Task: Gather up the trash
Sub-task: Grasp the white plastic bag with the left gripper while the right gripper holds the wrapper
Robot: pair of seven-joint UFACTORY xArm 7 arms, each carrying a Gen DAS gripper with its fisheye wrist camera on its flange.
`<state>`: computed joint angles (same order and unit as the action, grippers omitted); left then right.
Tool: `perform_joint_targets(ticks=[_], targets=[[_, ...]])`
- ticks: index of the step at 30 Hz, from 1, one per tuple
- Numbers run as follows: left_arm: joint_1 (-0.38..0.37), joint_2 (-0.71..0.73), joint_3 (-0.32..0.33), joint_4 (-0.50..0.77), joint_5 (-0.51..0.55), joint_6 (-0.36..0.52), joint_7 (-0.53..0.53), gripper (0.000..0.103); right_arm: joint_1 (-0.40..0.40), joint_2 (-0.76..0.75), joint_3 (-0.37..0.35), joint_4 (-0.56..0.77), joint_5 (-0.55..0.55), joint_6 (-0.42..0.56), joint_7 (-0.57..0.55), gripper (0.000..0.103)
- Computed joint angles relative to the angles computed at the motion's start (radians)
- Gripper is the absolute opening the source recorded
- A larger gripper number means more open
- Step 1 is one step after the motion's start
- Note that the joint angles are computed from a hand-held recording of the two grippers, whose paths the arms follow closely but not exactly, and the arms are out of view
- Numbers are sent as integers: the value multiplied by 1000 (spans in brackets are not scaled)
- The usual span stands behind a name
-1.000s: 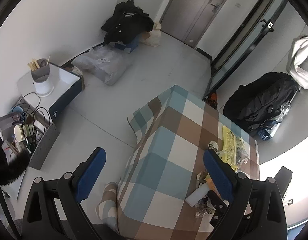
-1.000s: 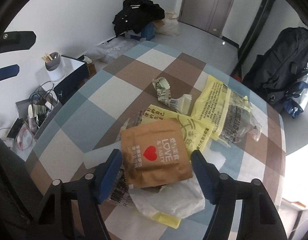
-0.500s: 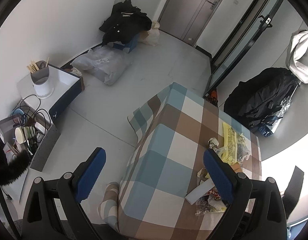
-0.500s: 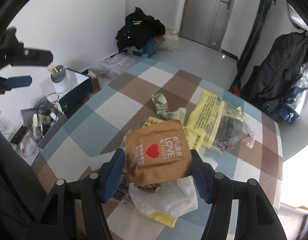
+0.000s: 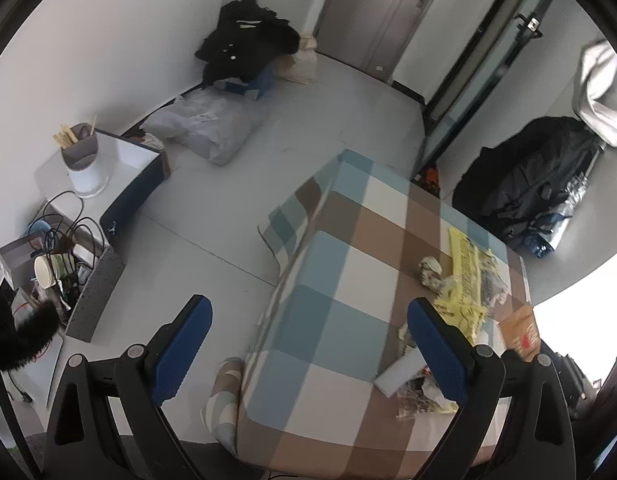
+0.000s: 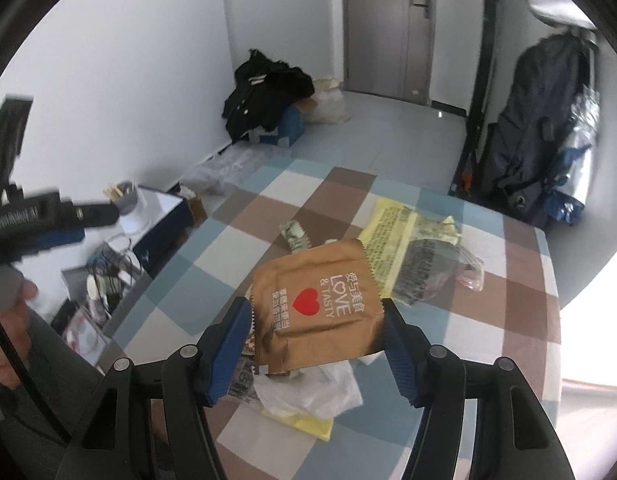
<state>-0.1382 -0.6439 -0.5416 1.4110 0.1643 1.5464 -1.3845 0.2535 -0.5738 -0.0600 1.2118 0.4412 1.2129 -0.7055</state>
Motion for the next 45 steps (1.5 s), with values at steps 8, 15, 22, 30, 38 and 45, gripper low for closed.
perform_joint_targets(ticks=[8,15,22,30,38,45], targets=[[-18,92,-53,67,40,-10,33,96,-27,13,-74,49,54,19,9,64],[-95,194,-66,107,66,-71,69,96,-74,19,-129,63,66,53,-24,64],[-212,405,-83,246,132,-53,210,96,-123,22,-187,63,81,82,-66,64],[-355,646,-90,439,258,127,367,96,-168,57,-236,80,130,96,-112,64],[-469,757,-21,542,333,179,510,95,-218,110,-256,113,179,122,-110,64],[-500,768,74,564,213,148,589,63,-257,136,-259,124,214,150,-109,64]])
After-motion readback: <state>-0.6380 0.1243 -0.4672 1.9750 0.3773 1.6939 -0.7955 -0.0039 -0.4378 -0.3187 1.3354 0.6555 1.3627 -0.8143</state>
